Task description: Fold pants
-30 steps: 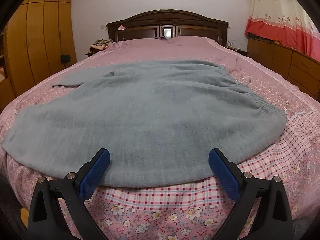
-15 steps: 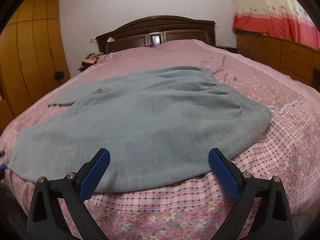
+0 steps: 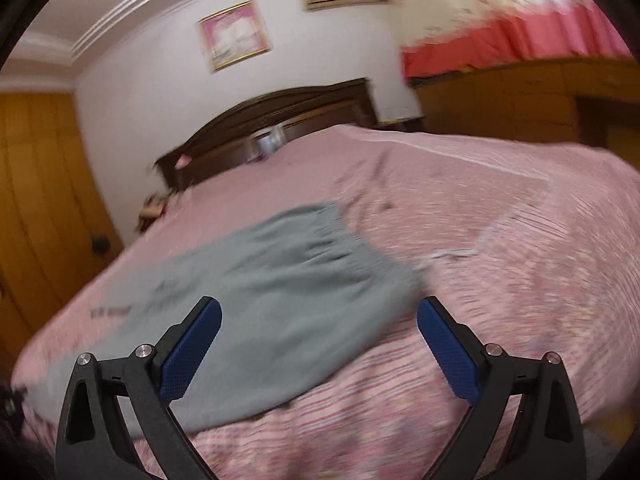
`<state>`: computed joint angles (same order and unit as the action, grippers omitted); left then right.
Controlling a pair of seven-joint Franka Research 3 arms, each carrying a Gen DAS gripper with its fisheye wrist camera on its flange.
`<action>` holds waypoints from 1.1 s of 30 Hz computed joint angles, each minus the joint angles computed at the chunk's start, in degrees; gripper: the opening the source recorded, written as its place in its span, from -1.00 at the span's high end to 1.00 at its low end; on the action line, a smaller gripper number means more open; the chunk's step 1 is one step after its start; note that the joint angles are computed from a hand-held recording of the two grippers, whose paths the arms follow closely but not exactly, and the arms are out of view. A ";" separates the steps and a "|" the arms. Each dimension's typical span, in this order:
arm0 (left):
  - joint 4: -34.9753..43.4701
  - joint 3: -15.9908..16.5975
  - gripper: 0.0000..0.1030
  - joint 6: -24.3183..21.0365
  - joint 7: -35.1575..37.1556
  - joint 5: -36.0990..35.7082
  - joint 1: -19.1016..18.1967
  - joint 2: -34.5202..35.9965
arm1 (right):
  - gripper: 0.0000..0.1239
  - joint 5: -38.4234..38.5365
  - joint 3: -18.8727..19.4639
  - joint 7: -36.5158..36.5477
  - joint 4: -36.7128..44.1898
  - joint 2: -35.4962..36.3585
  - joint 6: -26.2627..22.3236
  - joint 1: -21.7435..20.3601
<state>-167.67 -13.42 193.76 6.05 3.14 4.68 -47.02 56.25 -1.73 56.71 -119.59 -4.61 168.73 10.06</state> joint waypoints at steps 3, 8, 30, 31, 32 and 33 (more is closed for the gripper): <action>-0.60 1.37 0.96 1.72 -0.34 -0.38 -0.30 0.57 | -0.49 5.59 -1.81 3.14 2.29 1.69 -4.83 -1.77; 0.20 2.53 0.96 -1.19 0.54 0.26 -1.04 1.14 | -0.03 15.31 -2.32 0.99 9.58 7.43 -15.34 -5.90; 10.46 -2.84 0.97 -7.96 0.42 4.17 5.91 6.90 | 0.80 5.63 1.64 4.84 16.30 11.01 -22.71 -9.99; 11.31 -2.75 0.97 -8.80 0.67 4.60 6.19 7.25 | 0.80 5.99 1.62 4.35 16.55 11.11 -22.61 -9.90; 12.46 -2.75 0.97 -9.73 0.87 5.04 6.70 7.89 | 0.80 6.21 1.55 4.46 16.85 11.31 -22.69 -9.85; 13.23 -2.63 0.97 -10.34 0.79 5.31 6.96 8.25 | 0.80 6.76 1.46 5.11 17.32 11.63 -23.12 -9.95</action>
<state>-154.44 -16.05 183.42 6.84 8.45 11.64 -38.77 63.00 -0.28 61.82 -102.26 7.01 145.60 0.11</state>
